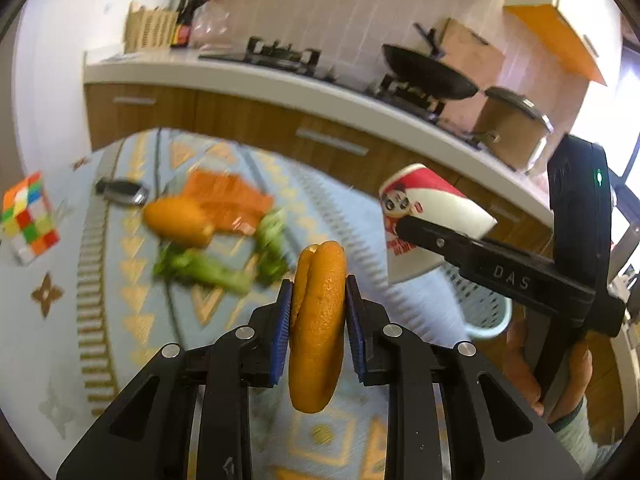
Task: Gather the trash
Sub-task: 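Carry the bowl and peel over the blue basket and open both tools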
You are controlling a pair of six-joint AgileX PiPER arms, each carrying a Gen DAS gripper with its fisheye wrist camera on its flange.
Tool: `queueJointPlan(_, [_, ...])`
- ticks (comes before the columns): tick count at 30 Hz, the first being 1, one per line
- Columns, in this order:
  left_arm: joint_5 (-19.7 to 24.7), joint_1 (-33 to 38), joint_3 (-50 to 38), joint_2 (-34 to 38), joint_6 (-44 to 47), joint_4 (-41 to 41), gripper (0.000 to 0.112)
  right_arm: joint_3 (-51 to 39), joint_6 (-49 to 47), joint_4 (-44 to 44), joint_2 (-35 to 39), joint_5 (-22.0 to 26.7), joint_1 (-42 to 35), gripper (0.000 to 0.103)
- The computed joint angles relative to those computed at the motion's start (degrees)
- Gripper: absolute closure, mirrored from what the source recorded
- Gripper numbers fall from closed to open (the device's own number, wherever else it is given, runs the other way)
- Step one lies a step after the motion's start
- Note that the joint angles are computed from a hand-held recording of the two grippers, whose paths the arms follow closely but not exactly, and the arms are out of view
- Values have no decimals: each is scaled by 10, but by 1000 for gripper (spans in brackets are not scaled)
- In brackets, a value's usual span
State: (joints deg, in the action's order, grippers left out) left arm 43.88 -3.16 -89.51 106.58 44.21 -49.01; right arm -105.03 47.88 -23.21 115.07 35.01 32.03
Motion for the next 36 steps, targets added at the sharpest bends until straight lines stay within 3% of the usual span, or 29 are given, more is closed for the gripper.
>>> queueJointPlan(9, [3,-82,-107,40,-81,37,89,152,132,-150,-126,21,-38,70])
queueJointPlan(12, [12,-117,-155,70,-116,65,89,187,156,-169,-153,50,-55,71])
queueJointPlan(17, [16,-168,-219,112,-156,105,89,255,192,-182,-195,53,-89,70])
queueJointPlan(19, [8,-193,-234,123,-171,133,89,291,201,-183,-218,45,-109,70])
queueJointPlan(25, [42,-240,-325,187,-225,177,89,378,220,-176,-263,15,-153,70])
queueJointPlan(29, [32,-280,-351,211,-255,247,89,423,235,-177,-277,-13,-172,70])
queueJointPlan(36, [120,-302,-499,310,-303,274,88,465,206,-124,-265,-52,-209,70])
